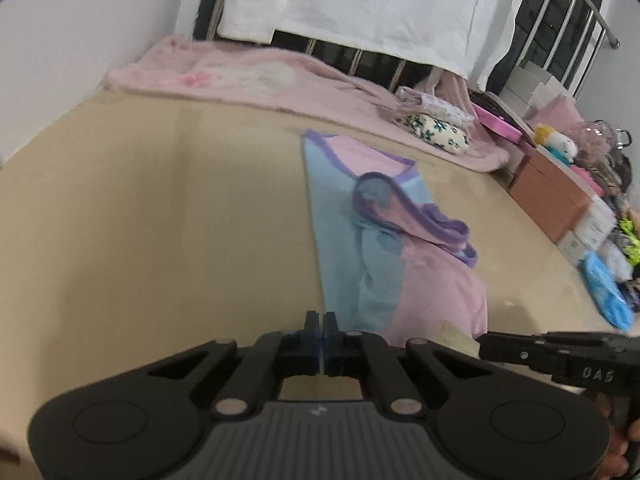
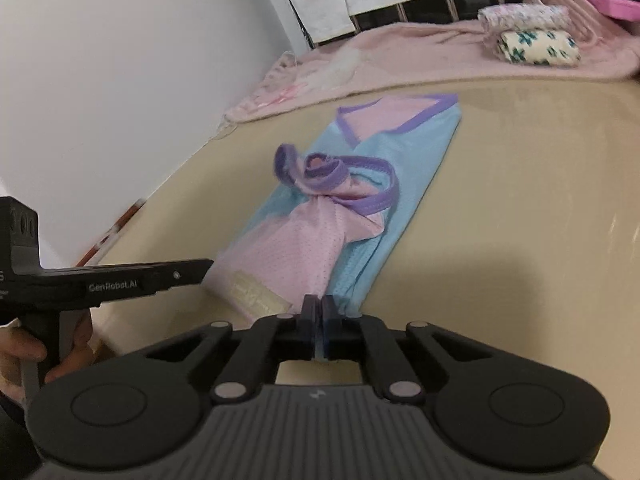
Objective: Fold clothes
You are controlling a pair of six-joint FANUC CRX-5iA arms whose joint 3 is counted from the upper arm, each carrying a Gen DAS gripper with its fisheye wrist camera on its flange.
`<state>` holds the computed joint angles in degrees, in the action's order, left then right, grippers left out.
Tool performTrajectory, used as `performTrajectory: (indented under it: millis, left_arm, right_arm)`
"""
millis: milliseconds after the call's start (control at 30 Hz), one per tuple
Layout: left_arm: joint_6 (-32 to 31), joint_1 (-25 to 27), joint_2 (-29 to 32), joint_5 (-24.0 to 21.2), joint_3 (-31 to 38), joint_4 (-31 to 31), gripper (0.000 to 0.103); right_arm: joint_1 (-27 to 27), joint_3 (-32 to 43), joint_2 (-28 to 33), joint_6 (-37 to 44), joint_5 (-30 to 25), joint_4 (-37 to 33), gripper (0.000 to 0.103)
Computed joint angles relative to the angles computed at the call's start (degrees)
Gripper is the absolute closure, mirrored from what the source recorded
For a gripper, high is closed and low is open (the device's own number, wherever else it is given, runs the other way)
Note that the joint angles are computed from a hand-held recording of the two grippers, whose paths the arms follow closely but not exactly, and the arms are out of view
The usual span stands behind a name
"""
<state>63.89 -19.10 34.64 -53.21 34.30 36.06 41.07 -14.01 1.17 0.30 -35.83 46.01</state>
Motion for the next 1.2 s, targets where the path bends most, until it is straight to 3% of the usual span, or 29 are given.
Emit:
performTrajectory:
  millis: [67,167,200,233,300,333,367,400,433,467,600,667,700,767,800,833,900,967,1000,1033,1067,1133,1200]
  left_arm:
    - [-2.31,0.88,-2.38,-0.75,-4.18,4.27,0.101]
    - [-8.26,0.12,-2.47,1.54,-4.74,8.01,0.08]
    - [-9.36,-0.37,-1.31,1.29,-2.8,7.87,0.072]
    - [-10.43,-0.87,-0.08,1.02,-0.73,7.72,0.071]
    - [-9.12,-1.78,4.46,-2.75,7.18,5.05,0.07]
    - [-8.34,-2.18,6.96,-4.89,11.52,3.87,0.073]
    - [-6.39,-2.52,8.48,-6.1,14.43,2.05,0.078]
    - [-5.24,-2.72,8.82,-6.02,14.94,1.19,0.103]
    - [-4.68,-2.64,7.94,-4.76,13.06,1.78,0.103]
    - [-4.2,-2.57,7.0,-3.31,10.99,2.49,0.103]
    - [-0.47,-2.07,3.66,1.92,4.34,3.19,0.103]
    - [3.87,-2.27,4.27,2.07,5.72,-0.17,0.103]
    - [4.49,-1.95,5.15,-0.3,7.33,-0.35,0.102]
    - [0.9,-1.1,3.79,-0.2,3.64,5.12,0.093]
    - [-2.69,-0.79,2.5,0.88,0.37,8.95,0.081]
    - [-5.6,-0.66,1.67,1.24,-1.76,11.66,0.065]
    - [-9.62,-0.56,0.76,1.25,-4.29,15.16,0.054]
    - [-10.39,-0.64,1.7,-0.68,-2.92,15.27,0.059]
    - [-10.0,-0.61,2.61,-2.14,-1.54,15.01,0.071]
    - [-9.59,-0.58,3.54,-3.61,-0.12,14.76,0.098]
    - [-9.16,-0.55,4.51,-5.1,1.36,14.52,0.103]
    - [-7.87,-0.52,3.52,-3.81,-0.11,14.49,0.102]
    - [-8.81,-0.38,1.7,-1.9,-3.21,15.97,0.103]
  right_arm:
    - [1.58,-4.7,-2.68,-9.62,1.15,7.32,0.097]
    - [1.54,-7.86,-4.67,-19.4,-0.08,16.15,0.093]
    - [1.07,-7.37,-4.23,-19.25,-0.97,16.9,0.091]
    - [0.59,-6.88,-3.79,-19.1,-1.85,17.65,0.087]
    - [0.32,-3.14,-1.26,-12.57,-4.34,14.13,0.074]
    - [0.13,-1.48,0.0,-9.15,-4.63,12.59,0.063]
    - [-0.07,-0.12,1.14,-6.03,-4.57,11.46,0.059]
    - [-0.02,1.73,2.51,-3.23,-5.56,10.16,0.061]
    - [0.13,3.85,4.03,-0.68,-7.12,8.89,0.073]
    - [-0.18,5.35,4.95,0.01,-7.67,7.99,0.092]
    - [-1.97,11.03,8.51,0.93,-10.53,4.75,0.094]
    - [-2.65,14.76,11.21,2.77,-14.01,3.22,0.092]
    - [-2.87,14.89,11.32,2.49,-13.96,3.24,0.09]
    - [-2.89,11.83,9.38,-1.58,-11.9,5.93,0.068]
    - [-2.43,8.39,7.38,-6.74,-11.3,10.27,0.05]
    - [-2.03,4.47,4.92,-11.43,-10.0,14.42,0.048]
    - [-1.84,-2.88,-0.26,-18.85,-5.22,20.41,0.048]
    - [-2.48,-8.43,-4.69,-23.13,2.51,21.83,0.048]
    - [-2.04,-9.45,-5.47,-22.99,3.89,21.37,0.048]
    - [-1.24,-9.99,-5.79,-22.24,4.02,21.03,0.048]
    - [-0.43,-10.5,-6.1,-21.47,4.14,20.65,0.048]
    - [0.53,-10.61,-5.62,-20.99,3.7,21.49,0.05]
    - [0.92,-10.35,-4.89,-20.7,3.79,22.14,0.073]
